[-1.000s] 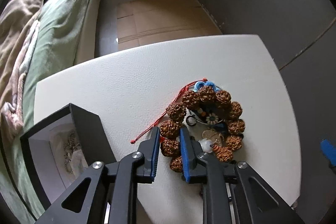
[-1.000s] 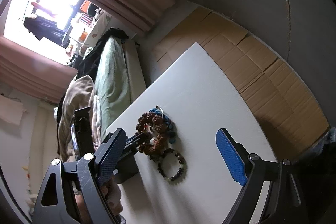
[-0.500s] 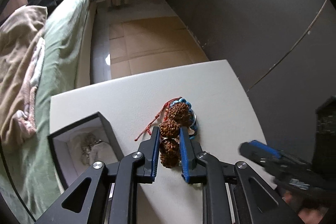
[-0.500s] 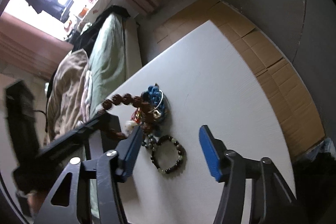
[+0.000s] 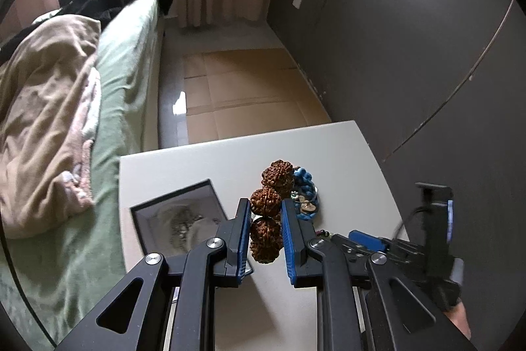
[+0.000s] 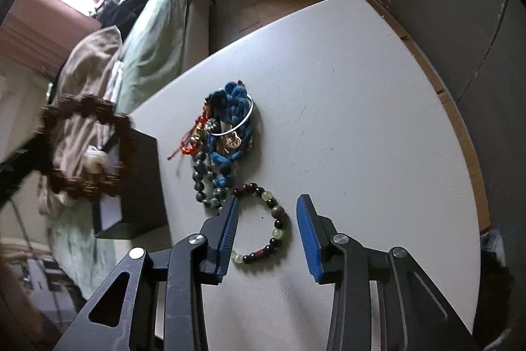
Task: Organize jewelry
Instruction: 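Drop the brown bracelet in the box with the left tool while the right tool adds the dark bracelet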
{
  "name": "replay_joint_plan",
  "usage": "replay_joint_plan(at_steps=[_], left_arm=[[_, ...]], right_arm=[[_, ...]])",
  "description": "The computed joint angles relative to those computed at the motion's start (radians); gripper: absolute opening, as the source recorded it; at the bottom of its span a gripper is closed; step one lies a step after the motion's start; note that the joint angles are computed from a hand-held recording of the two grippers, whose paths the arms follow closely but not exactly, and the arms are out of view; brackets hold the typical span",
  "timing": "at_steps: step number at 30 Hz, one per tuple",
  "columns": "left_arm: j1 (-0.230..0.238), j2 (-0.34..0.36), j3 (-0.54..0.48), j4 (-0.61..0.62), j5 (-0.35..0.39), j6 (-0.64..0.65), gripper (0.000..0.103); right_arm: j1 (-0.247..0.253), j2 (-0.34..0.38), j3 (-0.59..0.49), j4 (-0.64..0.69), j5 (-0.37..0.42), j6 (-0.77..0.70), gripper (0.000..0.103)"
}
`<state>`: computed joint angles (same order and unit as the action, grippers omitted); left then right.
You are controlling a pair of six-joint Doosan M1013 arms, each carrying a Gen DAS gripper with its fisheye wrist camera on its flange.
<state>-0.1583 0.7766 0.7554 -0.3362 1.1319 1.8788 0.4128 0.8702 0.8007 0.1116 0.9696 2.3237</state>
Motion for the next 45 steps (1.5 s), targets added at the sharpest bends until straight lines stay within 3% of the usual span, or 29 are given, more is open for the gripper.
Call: replay_joint_plan(at_steps=[7, 11, 16, 31, 38, 41, 43, 45], left_arm=[[0.021, -0.027, 0.027, -0.004, -0.020, 0.005, 0.019], [0.033, -0.035, 0.038, -0.002, -0.027, 0.001, 0.019], [0.045, -0.037, 0.048, 0.001, -0.031, -0.008, 0.019], [0.073, 0.023, 0.010, -0.059, 0.029, -0.049, 0.019], [0.069, 0.039, 0.003, -0.083, 0.030, -0.028, 0.022], [0.060, 0.023, 0.027, -0.020, -0.018, -0.037, 0.040], [0.061, 0.007, 0.055, -0.008, -0.059, -0.028, 0.066], [0.061, -0.015, 0.090, 0.016, -0.114, -0.019, 0.071]], right_arm=[[0.032, 0.080, -0.153, -0.141, 0.180, -0.024, 0.031], [0.045, 0.104, -0.202, -0.200, 0.254, -0.041, 0.014], [0.035, 0.069, -0.140, -0.141, 0.181, -0.052, 0.012], [0.038, -0.029, -0.005, -0.006, -0.169, -0.125, 0.011], [0.036, -0.040, 0.012, 0.068, -0.255, -0.182, 0.011], [0.037, -0.044, 0.019, 0.116, -0.303, -0.234, 0.011], [0.038, -0.044, 0.020, 0.142, -0.323, -0.261, 0.011], [0.040, -0.038, 0.009, 0.166, -0.335, -0.286, 0.011]])
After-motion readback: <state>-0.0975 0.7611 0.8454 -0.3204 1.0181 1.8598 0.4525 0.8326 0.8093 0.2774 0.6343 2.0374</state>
